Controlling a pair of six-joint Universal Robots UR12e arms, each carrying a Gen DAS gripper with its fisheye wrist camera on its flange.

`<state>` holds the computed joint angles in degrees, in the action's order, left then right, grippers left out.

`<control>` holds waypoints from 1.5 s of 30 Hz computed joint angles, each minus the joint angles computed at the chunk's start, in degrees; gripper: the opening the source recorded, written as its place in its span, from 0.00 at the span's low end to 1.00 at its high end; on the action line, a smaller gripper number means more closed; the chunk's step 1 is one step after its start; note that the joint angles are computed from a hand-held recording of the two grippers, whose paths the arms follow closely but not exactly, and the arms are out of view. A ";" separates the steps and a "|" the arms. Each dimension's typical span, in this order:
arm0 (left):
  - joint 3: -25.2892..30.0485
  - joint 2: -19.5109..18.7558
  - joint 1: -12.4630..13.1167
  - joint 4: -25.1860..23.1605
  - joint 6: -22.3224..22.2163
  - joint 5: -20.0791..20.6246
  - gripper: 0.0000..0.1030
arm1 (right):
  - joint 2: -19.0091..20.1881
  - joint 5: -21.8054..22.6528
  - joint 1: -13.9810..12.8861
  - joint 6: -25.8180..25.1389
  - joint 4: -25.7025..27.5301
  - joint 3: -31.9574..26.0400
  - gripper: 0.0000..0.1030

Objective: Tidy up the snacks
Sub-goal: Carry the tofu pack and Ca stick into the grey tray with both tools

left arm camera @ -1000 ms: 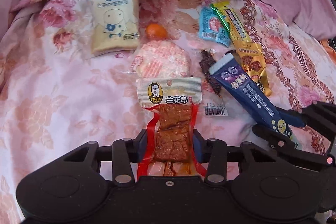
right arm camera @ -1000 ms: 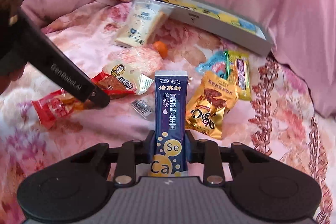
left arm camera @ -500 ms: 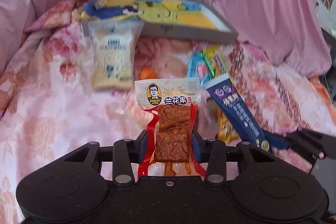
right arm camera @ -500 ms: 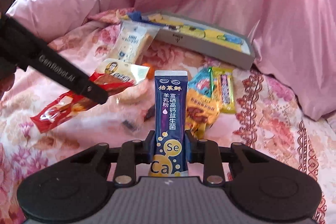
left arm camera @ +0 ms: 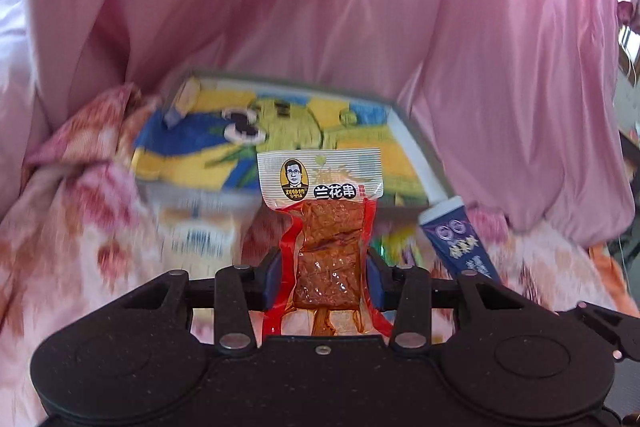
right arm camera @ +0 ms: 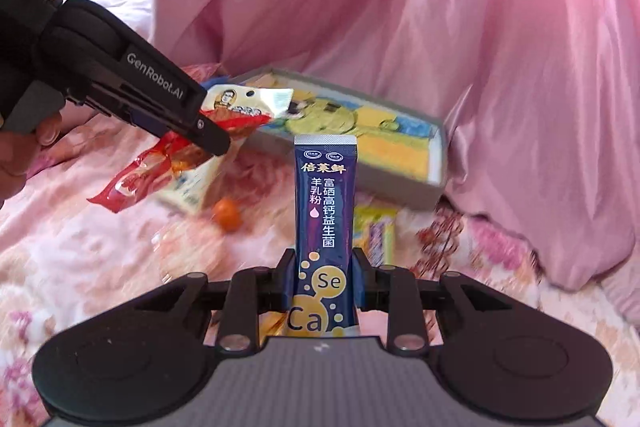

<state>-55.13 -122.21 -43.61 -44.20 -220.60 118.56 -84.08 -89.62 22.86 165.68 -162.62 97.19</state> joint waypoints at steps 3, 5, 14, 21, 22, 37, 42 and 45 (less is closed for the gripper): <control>2.27 -1.33 0.99 0.47 0.12 0.36 0.43 | 1.42 -0.58 -0.47 0.21 -0.19 -2.32 0.30; 3.48 -2.14 1.67 0.79 -0.18 0.55 0.43 | 2.54 -0.89 -0.82 0.81 0.00 -4.15 0.30; 9.47 -6.80 5.21 2.37 -0.79 -2.76 0.43 | 8.31 -2.75 -1.64 -0.06 -0.16 -11.87 0.30; 16.03 -10.94 7.04 -0.11 0.96 -3.50 0.43 | 15.09 -1.61 -1.97 0.57 0.24 -19.69 0.30; 16.85 -11.45 7.27 -0.68 1.27 -3.43 0.43 | 16.19 -1.22 -2.04 1.04 0.38 -20.89 0.30; 26.12 -17.17 9.43 -11.06 0.83 -6.52 0.44 | 23.06 1.69 -2.81 3.43 5.47 -26.74 0.31; 27.29 -17.81 9.46 -12.40 1.14 -6.43 0.47 | 23.62 2.87 -3.08 4.85 5.83 -27.52 0.32; 26.99 -17.64 9.38 -12.56 1.41 -5.86 0.56 | 23.53 2.58 -3.19 5.34 4.72 -26.97 0.37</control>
